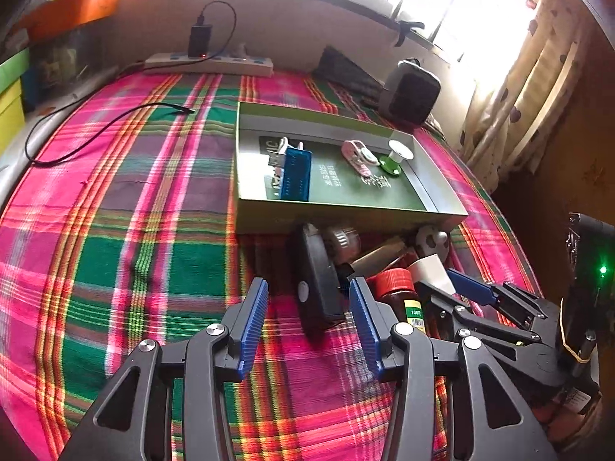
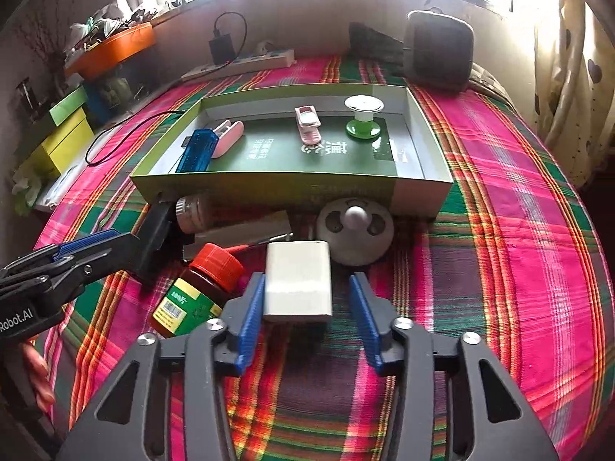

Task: Organize rigid objects
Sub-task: 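Close right tool on the white charger while left tool closes on the black power bank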

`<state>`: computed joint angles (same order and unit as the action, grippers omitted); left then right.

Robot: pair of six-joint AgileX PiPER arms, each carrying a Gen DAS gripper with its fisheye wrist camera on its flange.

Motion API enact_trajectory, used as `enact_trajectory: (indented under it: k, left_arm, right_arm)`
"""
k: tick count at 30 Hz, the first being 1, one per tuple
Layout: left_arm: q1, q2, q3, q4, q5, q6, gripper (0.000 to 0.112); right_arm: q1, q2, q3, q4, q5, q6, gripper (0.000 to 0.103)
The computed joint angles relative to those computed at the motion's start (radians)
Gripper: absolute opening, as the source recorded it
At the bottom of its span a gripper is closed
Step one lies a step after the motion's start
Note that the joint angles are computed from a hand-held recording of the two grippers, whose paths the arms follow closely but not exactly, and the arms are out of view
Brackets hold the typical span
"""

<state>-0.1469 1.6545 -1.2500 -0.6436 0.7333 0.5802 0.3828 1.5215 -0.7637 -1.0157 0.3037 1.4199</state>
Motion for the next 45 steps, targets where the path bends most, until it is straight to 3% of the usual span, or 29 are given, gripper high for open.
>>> enact_trajectory:
  k: [2, 17, 28, 39, 45]
  left_arm:
    - [-0.015, 0.006, -0.004, 0.02, -0.005, -0.014, 0.044]
    - [-0.096, 0.055, -0.045, 0.203, -0.062, -0.178, 0.044]
    - [-0.09, 0.063, -0.052, 0.233, -0.078, -0.214, 0.043]
    - [-0.088, 0.058, -0.044, 0.249, -0.091, -0.234, 0.024]
    - [-0.087, 0.055, -0.041, 0.251, -0.094, -0.23, 0.023]
  right_arm:
    - [-0.006, -0.006, 0.009, -0.013, -0.005, 0.013, 0.035]
    - [-0.03, -0.059, 0.079, -0.059, -0.06, 0.029, 0.035]
    - [-0.046, -0.07, 0.099, -0.098, -0.091, 0.064, 0.035]
    - [-0.047, -0.069, 0.101, -0.111, -0.092, 0.076, 0.035]
    - [-0.047, -0.069, 0.102, -0.111, -0.093, 0.077, 0.035]
